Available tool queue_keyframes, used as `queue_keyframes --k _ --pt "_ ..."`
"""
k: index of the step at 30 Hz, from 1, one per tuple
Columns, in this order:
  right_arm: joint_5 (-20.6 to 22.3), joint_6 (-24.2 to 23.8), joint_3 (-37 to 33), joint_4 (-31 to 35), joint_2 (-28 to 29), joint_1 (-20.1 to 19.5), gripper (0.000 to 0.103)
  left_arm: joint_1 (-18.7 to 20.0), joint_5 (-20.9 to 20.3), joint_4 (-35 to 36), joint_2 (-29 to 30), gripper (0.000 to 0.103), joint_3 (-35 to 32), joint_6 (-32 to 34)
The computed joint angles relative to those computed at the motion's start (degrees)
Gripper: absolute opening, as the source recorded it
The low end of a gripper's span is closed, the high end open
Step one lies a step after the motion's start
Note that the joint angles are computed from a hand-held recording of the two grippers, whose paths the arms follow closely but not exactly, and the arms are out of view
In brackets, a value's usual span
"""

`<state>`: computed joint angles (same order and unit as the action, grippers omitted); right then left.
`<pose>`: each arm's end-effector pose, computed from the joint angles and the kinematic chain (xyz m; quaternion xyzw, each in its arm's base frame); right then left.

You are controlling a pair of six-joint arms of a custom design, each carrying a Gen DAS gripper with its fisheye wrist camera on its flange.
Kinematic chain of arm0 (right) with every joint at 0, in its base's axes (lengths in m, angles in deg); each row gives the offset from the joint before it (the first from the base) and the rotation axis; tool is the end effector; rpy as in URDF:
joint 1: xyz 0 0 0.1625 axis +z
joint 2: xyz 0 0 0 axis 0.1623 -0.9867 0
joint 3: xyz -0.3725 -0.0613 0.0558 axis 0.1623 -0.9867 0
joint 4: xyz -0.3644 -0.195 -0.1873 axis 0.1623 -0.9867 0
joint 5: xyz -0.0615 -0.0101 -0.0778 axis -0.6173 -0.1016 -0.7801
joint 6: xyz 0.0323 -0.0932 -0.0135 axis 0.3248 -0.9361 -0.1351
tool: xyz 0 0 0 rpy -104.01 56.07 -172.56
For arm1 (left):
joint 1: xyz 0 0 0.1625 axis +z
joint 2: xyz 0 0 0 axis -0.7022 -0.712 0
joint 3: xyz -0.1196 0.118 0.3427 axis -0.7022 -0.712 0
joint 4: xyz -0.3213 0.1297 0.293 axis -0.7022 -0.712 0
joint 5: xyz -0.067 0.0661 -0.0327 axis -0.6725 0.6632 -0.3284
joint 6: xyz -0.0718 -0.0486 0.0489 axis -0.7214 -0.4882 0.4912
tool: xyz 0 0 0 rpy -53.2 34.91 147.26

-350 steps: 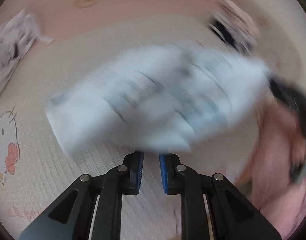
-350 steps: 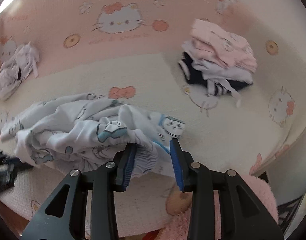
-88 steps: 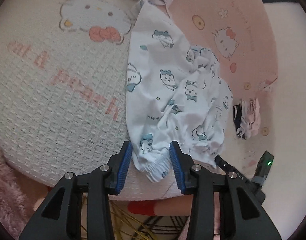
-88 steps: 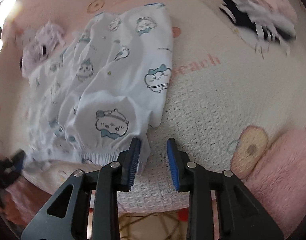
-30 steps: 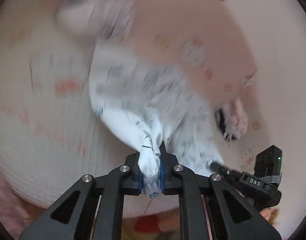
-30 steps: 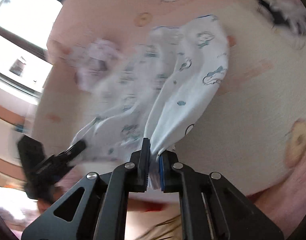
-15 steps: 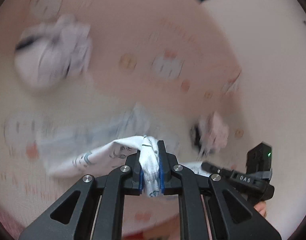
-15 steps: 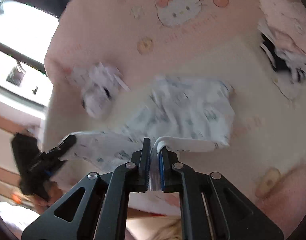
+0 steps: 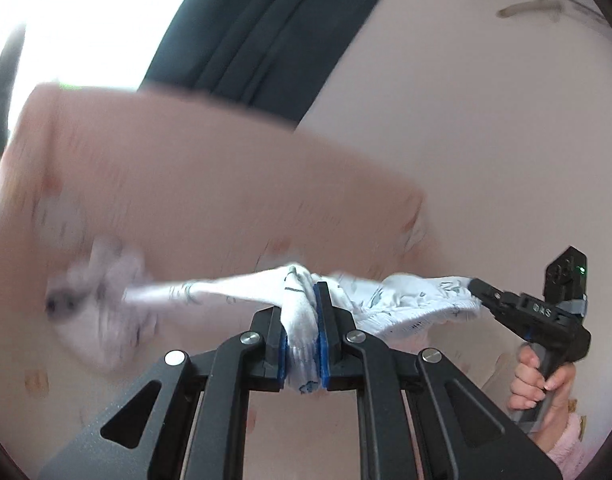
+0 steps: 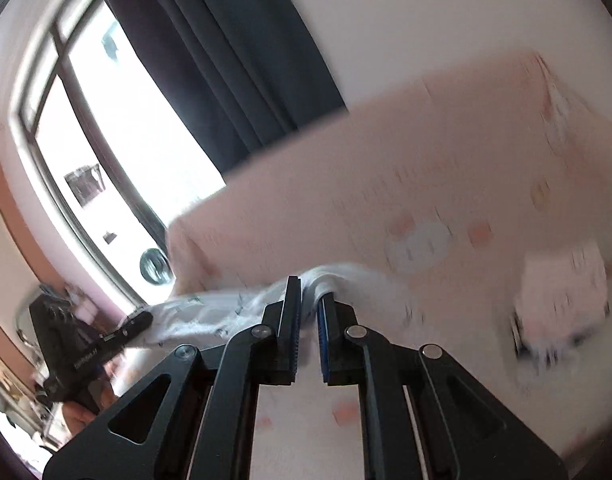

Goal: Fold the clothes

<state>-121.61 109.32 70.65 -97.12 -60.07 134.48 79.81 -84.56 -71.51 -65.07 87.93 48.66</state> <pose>0.5325 -0.3102 0.2607 0.1155 -0.8831 0.4434 0.1010 -0.1295 -0.3274 0.5847 0.1788 0.9037 -0.3791 0.0877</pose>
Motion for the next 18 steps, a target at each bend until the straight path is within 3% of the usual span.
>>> queue_keyframes --k 4,6,7,11,13,16,17,18 --pt "2.7 15.3 12.0 11.2 -0.7 -4.7 0.007 13.6 -6.7 8.0 -5.5 0.012 10.7 -4.5" --pt "6.7 21.2 17.3 12.5 1.4 -9.4 0.007 21.8 -8.4 10.3 -5.8 0.012 15.7 -4.1" --pt "8.6 23.7 19.3 12.3 2.5 -11.5 0.007 23.5 -8.6 10.4 -6.2 0.012 17.1 -3.9" --pt "12.5 28.2 23.9 8.6 4.1 -15.0 0.005 26.0 -8.9 10.8 -9.3 0.012 20.1 -4.5" --pt "11.1 27.8 22.7 11.3 4.2 -14.3 0.005 24.9 -9.6 12.3 -10.3 0.012 19.5 -5.9" --pt "10.1 27.0 23.1 8.9 4.0 -13.7 0.01 26.6 -11.0 10.6 -9.4 0.012 19.0 -5.2" --pt "11.8 27.5 24.2 6.2 3.6 -14.2 0.022 27.4 -11.9 9.7 -9.7 0.012 19.2 -5.5" --pt "14.5 28.0 25.5 3.3 2.8 -14.7 0.026 28.7 -12.8 8.3 -9.5 0.013 19.3 -4.8"
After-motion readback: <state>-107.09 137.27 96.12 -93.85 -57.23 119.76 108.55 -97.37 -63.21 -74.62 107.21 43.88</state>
